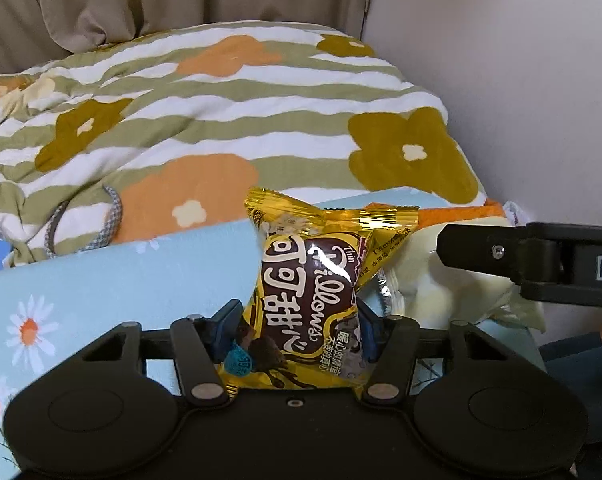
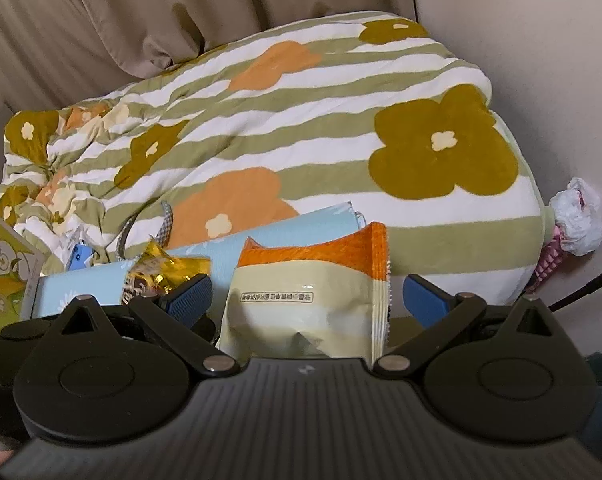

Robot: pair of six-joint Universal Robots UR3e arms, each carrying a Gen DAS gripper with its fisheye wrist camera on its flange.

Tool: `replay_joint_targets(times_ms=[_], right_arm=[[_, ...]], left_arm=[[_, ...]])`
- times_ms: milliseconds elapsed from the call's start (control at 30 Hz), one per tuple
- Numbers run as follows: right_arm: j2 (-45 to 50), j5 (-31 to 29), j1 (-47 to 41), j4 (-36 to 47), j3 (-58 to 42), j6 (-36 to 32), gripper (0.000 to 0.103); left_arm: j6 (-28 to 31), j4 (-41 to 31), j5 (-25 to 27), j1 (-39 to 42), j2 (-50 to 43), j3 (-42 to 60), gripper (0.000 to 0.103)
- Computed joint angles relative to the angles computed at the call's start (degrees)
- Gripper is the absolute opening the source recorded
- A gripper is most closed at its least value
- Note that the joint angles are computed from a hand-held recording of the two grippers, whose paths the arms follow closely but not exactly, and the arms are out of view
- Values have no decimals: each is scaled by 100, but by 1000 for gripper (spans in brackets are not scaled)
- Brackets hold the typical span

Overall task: Organize snacks
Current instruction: 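Grasp the gold chocolate bag with the left tool while the right tool grasps the orange-cream bag, then carry both bags into the yellow box and open both tools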

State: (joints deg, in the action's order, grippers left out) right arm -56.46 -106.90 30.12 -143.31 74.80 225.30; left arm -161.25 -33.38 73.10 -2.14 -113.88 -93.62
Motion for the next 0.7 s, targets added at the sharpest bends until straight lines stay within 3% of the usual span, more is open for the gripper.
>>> replay_joint_targets(times_ms=[700], right_arm=[[1470, -748, 489, 1319, -2217, -867, 103]], left_arm=[[9, 392, 331, 694, 986, -1009, 58]])
